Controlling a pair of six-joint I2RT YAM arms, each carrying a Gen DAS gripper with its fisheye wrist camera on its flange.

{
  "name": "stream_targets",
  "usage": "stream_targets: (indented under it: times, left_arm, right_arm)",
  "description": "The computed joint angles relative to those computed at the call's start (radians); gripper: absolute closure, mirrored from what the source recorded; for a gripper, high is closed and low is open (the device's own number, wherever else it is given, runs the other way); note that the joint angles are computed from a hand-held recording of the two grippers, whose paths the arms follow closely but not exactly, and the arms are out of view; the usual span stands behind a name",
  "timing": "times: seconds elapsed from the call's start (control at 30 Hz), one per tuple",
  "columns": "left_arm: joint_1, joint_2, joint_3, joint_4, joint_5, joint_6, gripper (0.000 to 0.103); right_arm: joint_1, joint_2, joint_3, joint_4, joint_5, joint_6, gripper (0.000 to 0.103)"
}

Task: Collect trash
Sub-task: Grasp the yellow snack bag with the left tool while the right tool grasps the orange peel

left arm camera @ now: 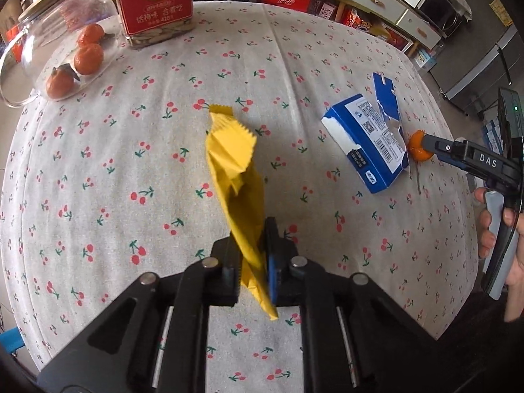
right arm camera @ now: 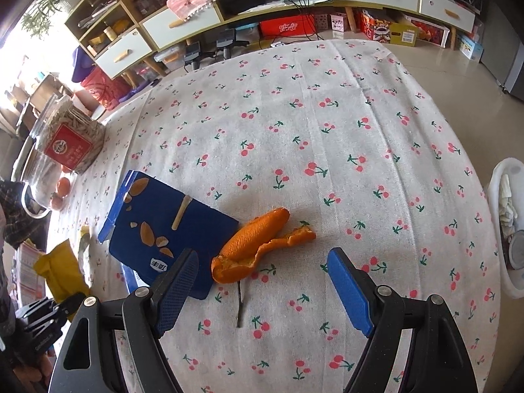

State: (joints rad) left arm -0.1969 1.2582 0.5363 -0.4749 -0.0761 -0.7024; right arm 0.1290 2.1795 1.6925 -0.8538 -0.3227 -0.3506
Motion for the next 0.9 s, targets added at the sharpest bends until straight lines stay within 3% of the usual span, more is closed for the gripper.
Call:
stream_targets:
  times: [0.1,0.17,0.23,0.37,0.57,0.9]
  left_arm:
    - [-0.015,0.007,0.013,-0.004,-0.012,-0.03,0.09]
    - [-0.019,-0.012,0.011,-0.009,-0.013,-0.052,0.09]
    - [-0.022,-0.04,0.009,-0.019,-0.018,-0.066,0.09]
    - [-0.046,-0.103,0.001,-0.051,-0.035,-0.092,0.091]
    - [-0.08,-0.161,-0.006,-0.085,-0.057,-0.12,0.091]
    - [-0.149,-0.135,0.026,-0.075,-0.082,-0.17,0.091]
  right_arm:
    - [0.011,0.017,0.004,0.014,0.007,0.012,0.025]
    - [0.014,0.033,0.012,0.005,0.011,0.011,0.038]
    - [0.014,0.026,-0.003,0.023,0.017,0.011,0.041]
    - [0.017,0.024,-0.007,0.012,0.011,-0.014,0.071]
    - [0.014,-0.009,-0.049,0.027,0.014,-0.05,0.079]
    - [-0.03,-0.033,-0.048,-0.013,0.002,-0.107,0.08]
